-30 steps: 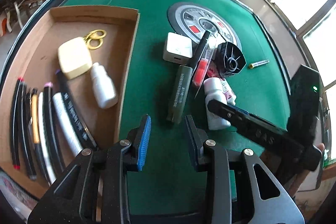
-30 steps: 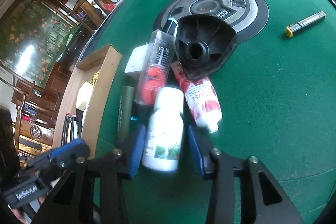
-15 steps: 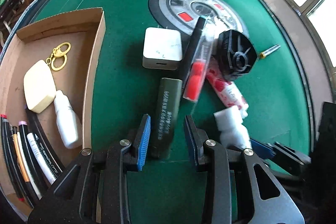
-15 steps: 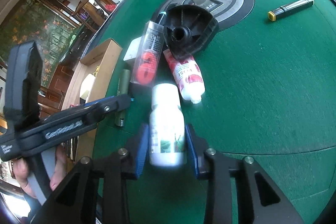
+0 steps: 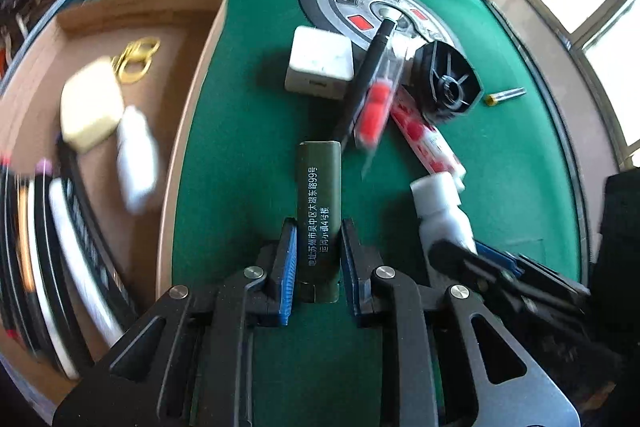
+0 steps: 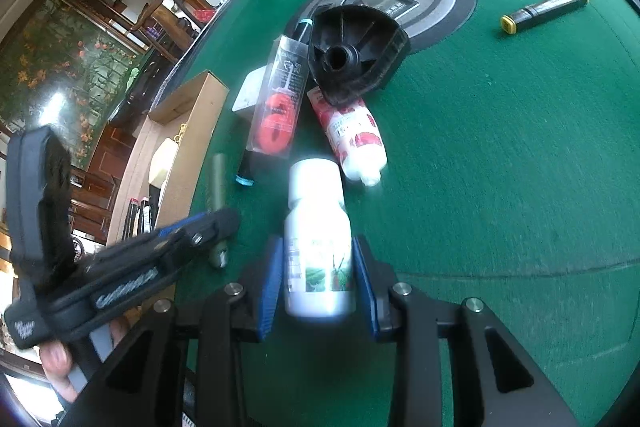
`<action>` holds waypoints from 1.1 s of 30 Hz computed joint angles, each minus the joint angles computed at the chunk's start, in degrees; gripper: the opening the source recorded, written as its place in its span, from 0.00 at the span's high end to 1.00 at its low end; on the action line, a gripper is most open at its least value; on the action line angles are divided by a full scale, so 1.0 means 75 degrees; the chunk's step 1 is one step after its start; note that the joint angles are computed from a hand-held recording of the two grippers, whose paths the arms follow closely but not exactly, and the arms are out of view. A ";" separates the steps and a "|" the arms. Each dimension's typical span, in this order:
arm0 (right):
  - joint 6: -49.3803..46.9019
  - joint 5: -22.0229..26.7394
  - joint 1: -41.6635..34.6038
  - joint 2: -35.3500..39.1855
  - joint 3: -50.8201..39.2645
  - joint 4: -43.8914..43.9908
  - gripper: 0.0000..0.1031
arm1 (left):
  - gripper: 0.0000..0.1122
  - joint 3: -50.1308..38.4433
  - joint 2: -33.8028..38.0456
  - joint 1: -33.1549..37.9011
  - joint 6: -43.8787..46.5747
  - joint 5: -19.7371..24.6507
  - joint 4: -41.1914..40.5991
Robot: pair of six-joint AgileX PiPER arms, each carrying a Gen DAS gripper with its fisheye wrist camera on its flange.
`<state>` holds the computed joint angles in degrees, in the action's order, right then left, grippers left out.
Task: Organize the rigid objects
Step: 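Carry the green cylinder and white bottle into the tray while both tools open to release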
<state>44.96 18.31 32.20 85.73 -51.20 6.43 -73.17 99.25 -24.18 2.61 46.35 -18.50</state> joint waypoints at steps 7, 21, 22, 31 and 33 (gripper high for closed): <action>0.0765 -0.0216 0.0402 -0.0312 0.0317 -0.0221 0.67 | 0.82 0.1569 -0.1730 0.1002 0.1301 0.0341 -0.1567; 0.1289 0.0189 0.1428 0.0270 -0.1490 -0.1342 0.67 | 0.82 0.1787 -0.3119 0.4242 0.2824 0.2022 -0.2536; 0.1097 0.0239 0.1424 0.0402 -0.1703 -0.1231 0.67 | 0.82 0.1613 -0.2992 0.4435 0.2854 0.2036 -0.2498; -0.0189 0.0973 0.1085 0.2132 -0.4154 -0.0395 0.67 | 0.82 -0.0528 -0.0881 0.4738 0.2613 0.2026 -0.2084; -0.0236 0.1076 0.0967 0.2403 -0.4598 -0.0334 0.67 | 0.82 -0.1166 -0.0328 0.4625 0.2412 0.2031 -0.1839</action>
<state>43.19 26.37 39.45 103.75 -85.69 3.93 -81.92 96.78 10.51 20.70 61.58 -32.30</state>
